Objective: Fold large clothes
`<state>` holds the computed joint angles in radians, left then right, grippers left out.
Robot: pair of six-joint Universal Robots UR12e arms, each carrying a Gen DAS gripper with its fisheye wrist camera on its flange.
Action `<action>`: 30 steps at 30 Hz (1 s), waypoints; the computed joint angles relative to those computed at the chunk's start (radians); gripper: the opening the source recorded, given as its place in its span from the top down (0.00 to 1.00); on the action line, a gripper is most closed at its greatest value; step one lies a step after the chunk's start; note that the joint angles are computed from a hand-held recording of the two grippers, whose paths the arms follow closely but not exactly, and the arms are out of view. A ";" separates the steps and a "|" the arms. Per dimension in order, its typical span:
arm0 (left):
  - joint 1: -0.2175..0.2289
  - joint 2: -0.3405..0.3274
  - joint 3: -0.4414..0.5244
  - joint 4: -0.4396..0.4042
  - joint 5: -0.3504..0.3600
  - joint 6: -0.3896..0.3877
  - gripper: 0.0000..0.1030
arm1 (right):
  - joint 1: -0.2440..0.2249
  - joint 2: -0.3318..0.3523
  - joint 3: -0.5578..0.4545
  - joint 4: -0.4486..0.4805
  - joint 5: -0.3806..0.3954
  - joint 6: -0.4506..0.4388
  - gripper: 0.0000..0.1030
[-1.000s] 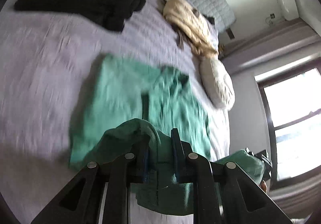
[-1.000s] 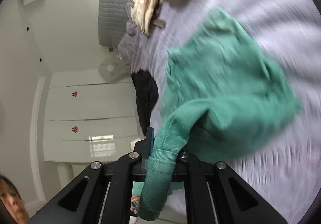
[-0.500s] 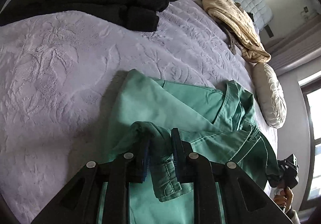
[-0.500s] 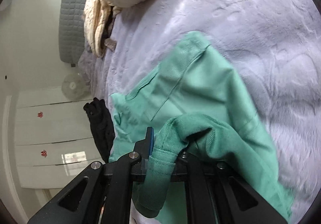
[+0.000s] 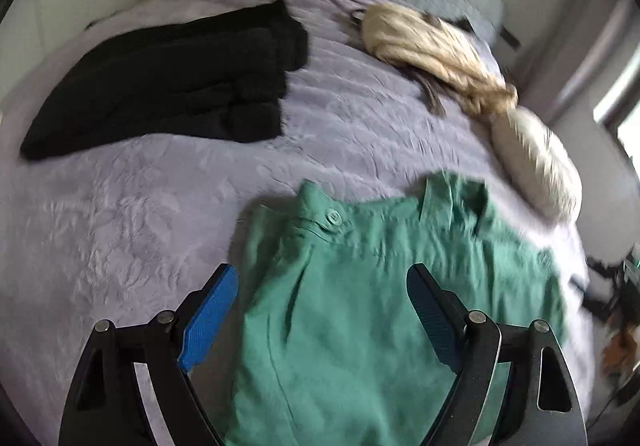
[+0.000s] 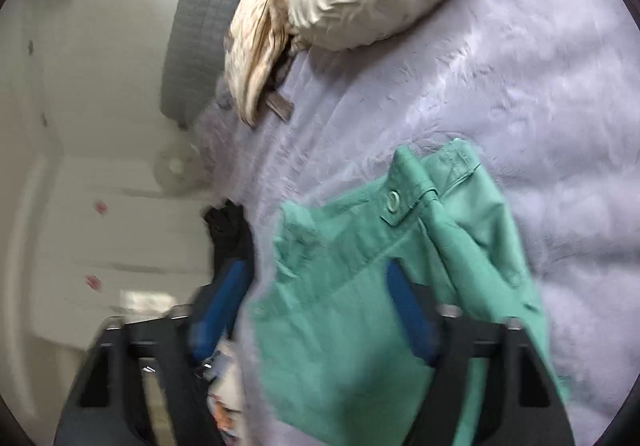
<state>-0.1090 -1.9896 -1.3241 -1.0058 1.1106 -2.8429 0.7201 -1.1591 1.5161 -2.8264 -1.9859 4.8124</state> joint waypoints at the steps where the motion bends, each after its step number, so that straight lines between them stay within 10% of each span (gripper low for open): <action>1: -0.003 -0.001 -0.002 -0.002 0.006 0.008 0.16 | -0.004 -0.002 -0.019 0.073 0.027 -0.026 0.73; 9: -0.072 -0.056 -0.019 0.066 0.165 -0.046 0.16 | -0.029 0.038 -0.121 0.451 0.108 -0.151 0.81; 16: -0.067 -0.051 -0.031 0.081 0.215 0.013 0.16 | -0.021 0.018 -0.069 0.492 0.037 -0.049 0.91; 19: -0.048 -0.030 -0.036 0.059 0.219 0.047 0.16 | -0.009 0.007 -0.079 0.552 0.002 -0.003 0.85; 22: -0.017 -0.006 -0.042 -0.003 0.195 0.044 0.16 | 0.003 -0.001 -0.091 0.578 -0.008 0.026 0.49; 30: 0.053 0.075 -0.138 -0.124 0.145 0.057 0.16 | 0.084 0.034 -0.124 0.390 0.044 0.017 0.43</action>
<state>-0.0560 -1.9141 -1.4625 -1.1295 1.2560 -2.7854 0.8037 -1.1247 1.3920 -2.4363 -1.9417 4.8290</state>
